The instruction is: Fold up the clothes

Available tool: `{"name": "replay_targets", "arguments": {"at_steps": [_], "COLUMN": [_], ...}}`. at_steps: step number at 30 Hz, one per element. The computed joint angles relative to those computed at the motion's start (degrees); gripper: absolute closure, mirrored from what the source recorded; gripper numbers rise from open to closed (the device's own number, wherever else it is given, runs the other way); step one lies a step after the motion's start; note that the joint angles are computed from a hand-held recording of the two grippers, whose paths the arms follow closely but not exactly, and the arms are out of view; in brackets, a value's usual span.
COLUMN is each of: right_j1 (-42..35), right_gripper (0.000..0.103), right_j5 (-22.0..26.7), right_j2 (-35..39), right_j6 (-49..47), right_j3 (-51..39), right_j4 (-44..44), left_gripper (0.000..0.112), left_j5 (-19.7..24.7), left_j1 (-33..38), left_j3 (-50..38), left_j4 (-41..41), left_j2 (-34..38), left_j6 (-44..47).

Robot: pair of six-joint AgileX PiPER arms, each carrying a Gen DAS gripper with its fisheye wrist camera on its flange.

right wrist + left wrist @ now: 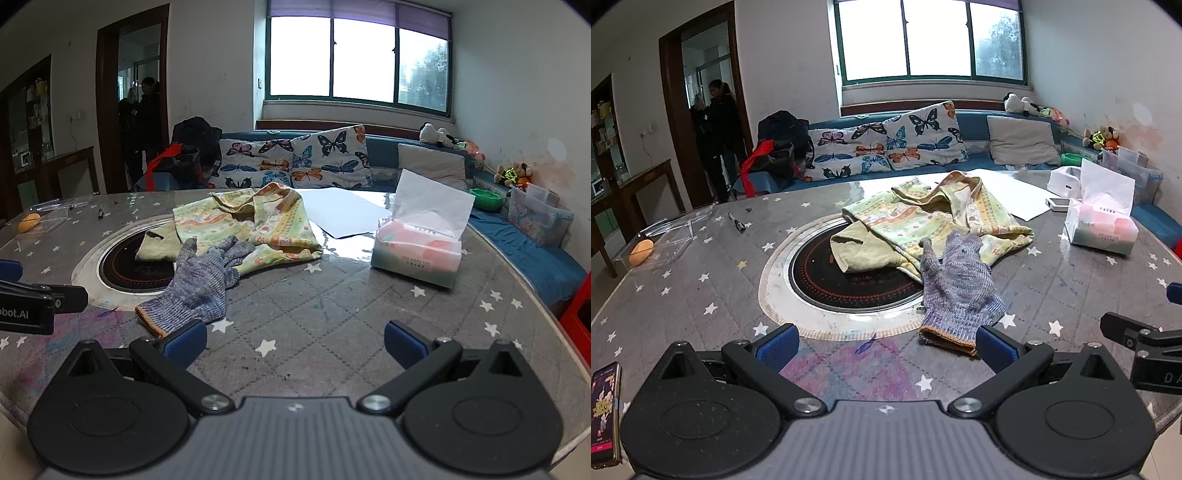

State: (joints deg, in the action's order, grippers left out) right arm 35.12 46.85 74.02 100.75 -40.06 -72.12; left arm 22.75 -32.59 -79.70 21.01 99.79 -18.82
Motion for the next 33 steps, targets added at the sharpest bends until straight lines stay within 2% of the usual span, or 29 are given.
{"name": "replay_targets", "arguments": {"at_steps": [18, 33], "right_j1": [-9.9, -14.4], "right_gripper": [0.0, 0.0], "right_j5": [-10.1, -13.6], "right_j2": [4.4, 10.1], "right_j6": [-7.9, -13.1], "right_j3": [-4.5, -9.0], "right_j4": [1.4, 3.3], "left_gripper": [0.009, 0.009], "left_j5": [6.1, 11.5], "left_j1": [0.3, 1.0], "left_j3": [-11.7, -24.6], "left_j4": [-5.0, -8.6], "left_j2": [7.8, 16.7], "left_j6": [6.2, 10.7]}}
